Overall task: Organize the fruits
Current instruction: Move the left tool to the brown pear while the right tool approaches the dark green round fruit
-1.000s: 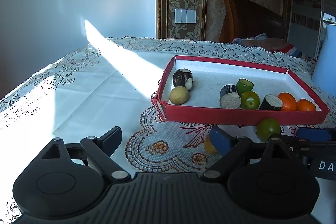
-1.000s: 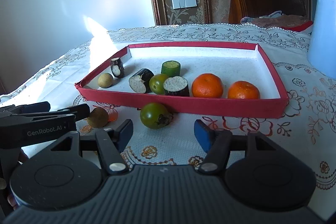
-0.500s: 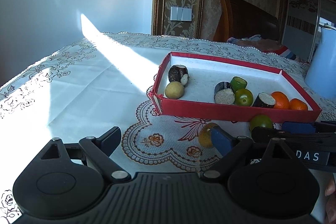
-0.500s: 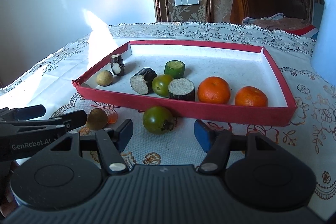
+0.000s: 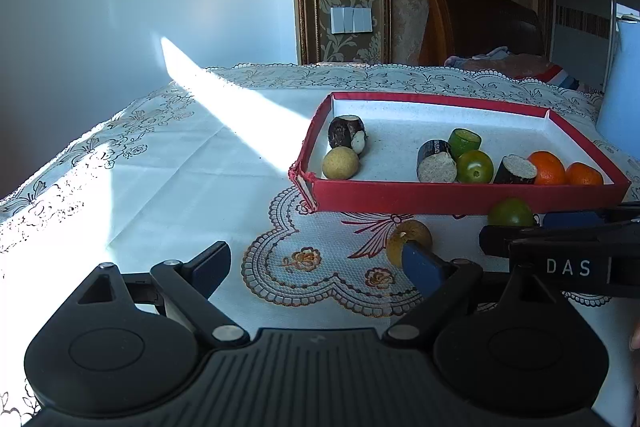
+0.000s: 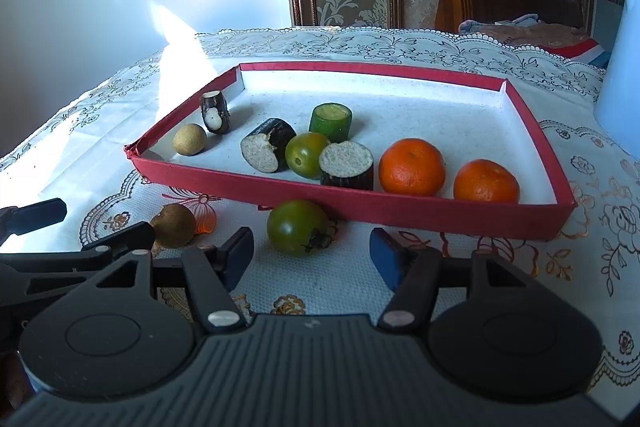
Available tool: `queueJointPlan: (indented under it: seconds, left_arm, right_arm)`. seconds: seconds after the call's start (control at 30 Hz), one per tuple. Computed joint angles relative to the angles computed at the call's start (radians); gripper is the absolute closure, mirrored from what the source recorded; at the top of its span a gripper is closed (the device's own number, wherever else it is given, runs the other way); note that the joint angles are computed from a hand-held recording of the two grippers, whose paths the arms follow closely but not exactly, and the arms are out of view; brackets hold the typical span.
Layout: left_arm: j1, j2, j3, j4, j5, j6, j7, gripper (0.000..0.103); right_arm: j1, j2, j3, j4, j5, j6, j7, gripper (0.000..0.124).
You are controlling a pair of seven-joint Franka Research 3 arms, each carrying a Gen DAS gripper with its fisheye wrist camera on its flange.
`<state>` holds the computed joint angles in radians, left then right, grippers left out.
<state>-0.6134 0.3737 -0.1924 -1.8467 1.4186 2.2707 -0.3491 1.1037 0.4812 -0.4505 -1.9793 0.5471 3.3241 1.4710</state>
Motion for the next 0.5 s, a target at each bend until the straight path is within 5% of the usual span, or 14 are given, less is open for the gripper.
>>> queueJointPlan:
  seconds: [0.2,0.5]
  left_arm:
    - [0.0,-0.003,0.0,-0.005,0.0,0.004,-0.006,0.01]
    - [0.002,-0.005,-0.002,-0.009,-0.005,0.008,-0.01,0.01]
  right_arm:
    - [0.108,0.038,-0.123,0.016,-0.018,-0.041,0.043,0.063]
    - [0.148,0.051,-0.177,0.011,-0.087,-0.045,0.112,0.078]
